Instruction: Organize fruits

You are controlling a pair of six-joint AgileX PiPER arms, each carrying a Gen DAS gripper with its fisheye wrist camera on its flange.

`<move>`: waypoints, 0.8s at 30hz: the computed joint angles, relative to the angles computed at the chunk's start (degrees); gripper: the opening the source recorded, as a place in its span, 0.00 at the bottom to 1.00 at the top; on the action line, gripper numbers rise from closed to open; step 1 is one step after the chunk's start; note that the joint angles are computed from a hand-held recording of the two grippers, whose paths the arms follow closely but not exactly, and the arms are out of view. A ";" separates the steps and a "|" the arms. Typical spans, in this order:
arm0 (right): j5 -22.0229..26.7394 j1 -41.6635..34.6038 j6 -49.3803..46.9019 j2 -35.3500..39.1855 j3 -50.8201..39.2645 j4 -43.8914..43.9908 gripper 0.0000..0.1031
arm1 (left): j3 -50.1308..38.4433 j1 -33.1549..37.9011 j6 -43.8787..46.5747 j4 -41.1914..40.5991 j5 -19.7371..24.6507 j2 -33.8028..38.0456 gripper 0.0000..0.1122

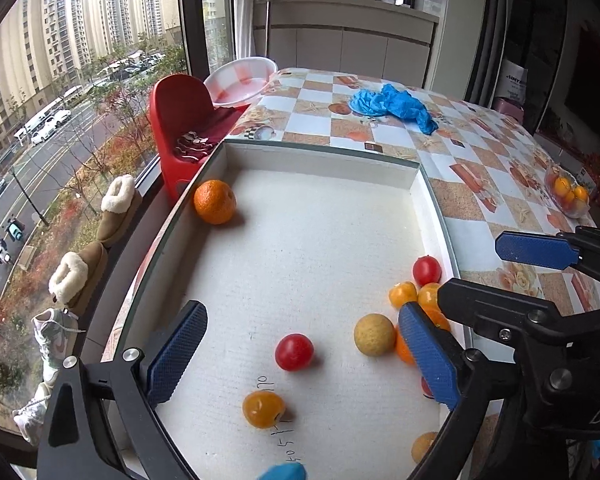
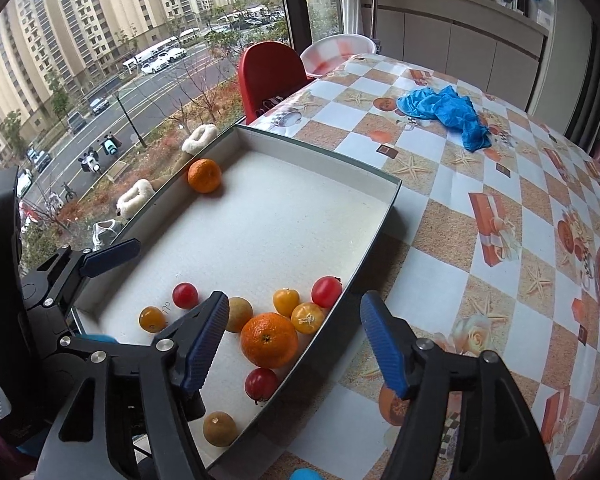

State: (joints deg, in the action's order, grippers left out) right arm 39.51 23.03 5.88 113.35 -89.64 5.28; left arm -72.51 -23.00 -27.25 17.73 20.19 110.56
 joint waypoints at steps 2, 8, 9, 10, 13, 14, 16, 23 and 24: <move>0.37 0.01 0.26 -0.28 -0.01 -0.43 0.73 | -0.83 -0.18 2.00 -2.09 1.21 0.13 0.87; 0.29 0.14 2.39 -2.46 1.50 -2.87 0.87 | -1.09 -0.88 3.59 -3.80 3.80 -0.47 0.91; 0.55 0.02 2.82 -2.65 1.49 -3.24 0.93 | -1.26 -1.09 3.12 -3.33 4.71 -0.48 0.91; 0.64 -0.07 3.32 -2.85 1.60 -3.68 0.97 | -1.22 -1.34 2.40 -2.52 5.39 -0.56 0.91; 0.55 -0.19 4.34 -3.55 2.47 -4.77 1.00 | 0.09 -1.89 1.14 -0.93 5.35 -1.47 0.91; 0.73 -0.17 4.38 -3.70 2.68 -4.99 1.00 | 0.69 -1.85 1.56 -1.43 5.00 -1.90 0.91; 1.07 0.01 4.35 -3.97 3.12 -5.51 1.00 | 1.30 -1.89 2.25 -2.31 5.11 -2.58 0.91; 2.77 1.25 4.64 -5.03 4.26 -7.44 1.00 | 2.18 -3.63 -1.69 1.86 7.38 -3.85 0.91; 2.80 1.31 4.68 -5.24 4.47 -7.58 1.00 | 2.41 -3.95 -2.56 2.90 7.55 -3.98 0.91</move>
